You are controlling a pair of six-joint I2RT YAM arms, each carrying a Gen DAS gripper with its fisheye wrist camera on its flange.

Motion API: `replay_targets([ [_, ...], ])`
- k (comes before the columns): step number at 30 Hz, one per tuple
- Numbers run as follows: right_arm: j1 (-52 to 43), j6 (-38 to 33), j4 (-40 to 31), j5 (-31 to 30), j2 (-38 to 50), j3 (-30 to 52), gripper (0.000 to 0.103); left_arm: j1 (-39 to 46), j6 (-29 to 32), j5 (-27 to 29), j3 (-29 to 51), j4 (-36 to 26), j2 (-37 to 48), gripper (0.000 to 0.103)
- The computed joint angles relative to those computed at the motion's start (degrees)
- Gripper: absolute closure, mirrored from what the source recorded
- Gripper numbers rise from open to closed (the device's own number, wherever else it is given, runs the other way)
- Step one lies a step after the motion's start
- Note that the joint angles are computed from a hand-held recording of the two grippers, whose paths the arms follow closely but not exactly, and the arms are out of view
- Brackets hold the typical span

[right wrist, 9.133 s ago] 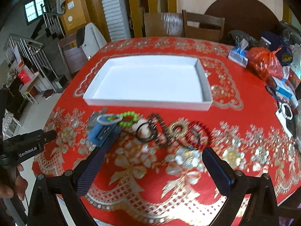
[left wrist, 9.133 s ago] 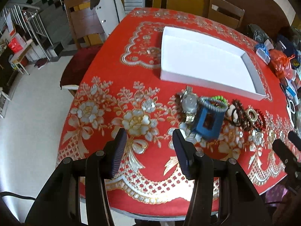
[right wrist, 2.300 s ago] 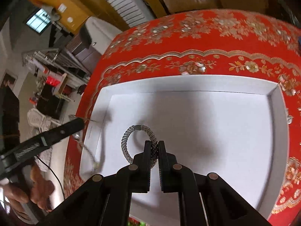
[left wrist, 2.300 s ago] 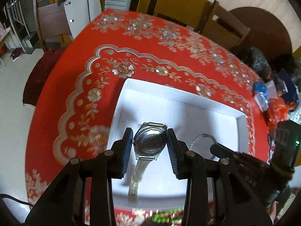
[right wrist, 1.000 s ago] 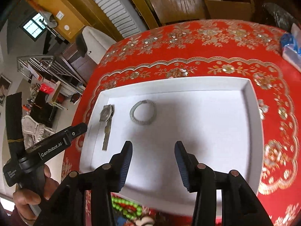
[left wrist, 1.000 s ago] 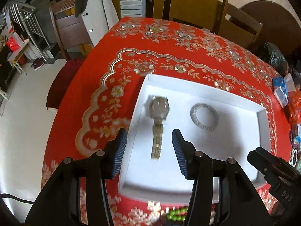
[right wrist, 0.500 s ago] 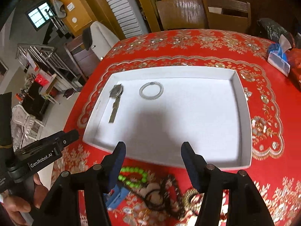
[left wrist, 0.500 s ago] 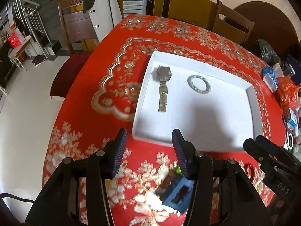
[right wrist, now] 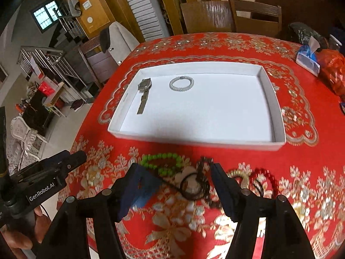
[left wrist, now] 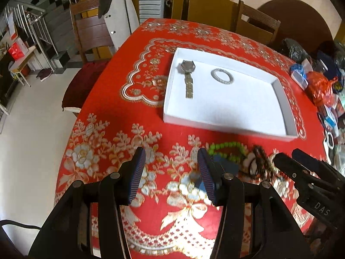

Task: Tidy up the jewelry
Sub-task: 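Withdraw both tools from the tray back over the remaining jewelry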

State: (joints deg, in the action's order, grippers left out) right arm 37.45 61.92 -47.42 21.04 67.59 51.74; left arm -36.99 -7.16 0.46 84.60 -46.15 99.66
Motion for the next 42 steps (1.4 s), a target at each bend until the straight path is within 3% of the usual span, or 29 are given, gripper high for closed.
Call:
replay_targets([
  [16,16.31,21.21,-9.52,8.48,1.03,0.32,0.034,-0.33,5.55,2.38,-10.27,3.35,-8.96,0.048],
  [30,16.88,23.03,-11.34,7.94,2.77,1.66,0.034,0.91,6.45,4.69,-11.33,2.74,-9.3,0.048],
  [42,13.99,20.24,-7.3,4.74,1.17,-1.95,0.034,0.34,5.9,4.41,-11.06,1.71,-7.02,0.048],
])
